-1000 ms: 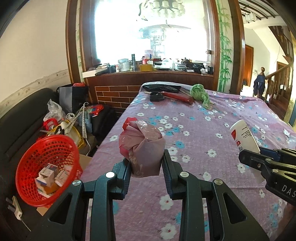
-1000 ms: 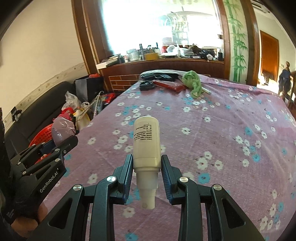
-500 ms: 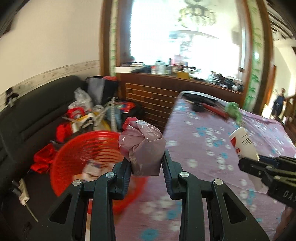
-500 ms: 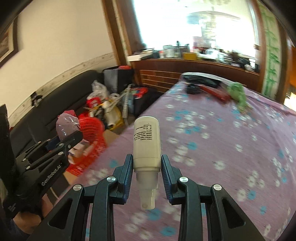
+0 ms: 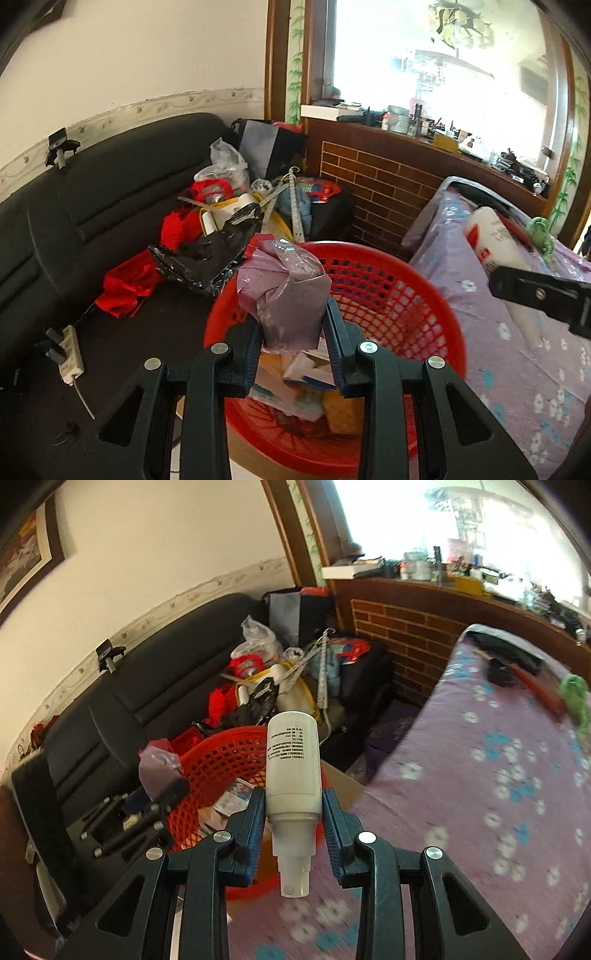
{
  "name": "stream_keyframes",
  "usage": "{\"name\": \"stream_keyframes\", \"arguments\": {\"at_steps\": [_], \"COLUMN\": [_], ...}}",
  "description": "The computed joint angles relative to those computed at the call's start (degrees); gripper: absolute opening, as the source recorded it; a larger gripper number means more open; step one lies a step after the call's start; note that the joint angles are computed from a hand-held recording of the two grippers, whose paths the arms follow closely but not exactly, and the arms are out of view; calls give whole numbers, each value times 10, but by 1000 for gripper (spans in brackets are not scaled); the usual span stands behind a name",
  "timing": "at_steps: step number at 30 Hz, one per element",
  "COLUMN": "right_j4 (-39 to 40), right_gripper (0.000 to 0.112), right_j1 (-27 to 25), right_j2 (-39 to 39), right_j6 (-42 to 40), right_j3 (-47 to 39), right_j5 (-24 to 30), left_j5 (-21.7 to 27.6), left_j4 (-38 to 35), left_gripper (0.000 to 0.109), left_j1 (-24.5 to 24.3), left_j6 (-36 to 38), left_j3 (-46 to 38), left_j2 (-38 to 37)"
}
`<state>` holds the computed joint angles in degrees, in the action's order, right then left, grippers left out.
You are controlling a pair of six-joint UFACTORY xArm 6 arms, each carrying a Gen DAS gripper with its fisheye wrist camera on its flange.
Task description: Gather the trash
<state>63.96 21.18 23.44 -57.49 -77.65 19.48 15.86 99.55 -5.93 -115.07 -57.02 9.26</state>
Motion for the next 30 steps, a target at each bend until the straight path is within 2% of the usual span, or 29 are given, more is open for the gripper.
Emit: {"name": "stream_keyframes", "arguments": {"at_steps": [3,5,6,7,9,13,16,19,25,30], "right_j4": [-30,-37,-39,-38,-11,55,150,247,450,634], "right_gripper": [33,34,37,41,41,43,64,75,85,93], "right_j1": [5,6,7,7,4,-4,-2,2,-9,-40], "right_j2": [32,49,52,53,44,-1,-59,-107,-204,-290], "right_j6": [34,43,46,47,25,-33,-136,-240,-469,-684], "right_j3": [-35,-54,-56,-57,-48,-3,61,110,217,304], "right_j5": [13,23,20,18,12,-2,-42,-77,-116,-126], "left_j5": [-8,-9,-10,-10,4,42,84,115,179,229], "left_j4": [2,4,9,16,28,32,38,27,-27,-90], "left_gripper": [32,46,58,62,65,84,96,98,103,103], "left_j1": [9,12,12,13,5,-17,-46,-74,-154,-228], "left_j6": [-4,-5,-10,-15,-27,-54,-77,-76,-44,-17], "left_j3": [-10,-16,-17,-21,-15,12,47,75,126,150], "left_j2": [14,22,24,26,20,-12,-51,-84,-136,-153]}}
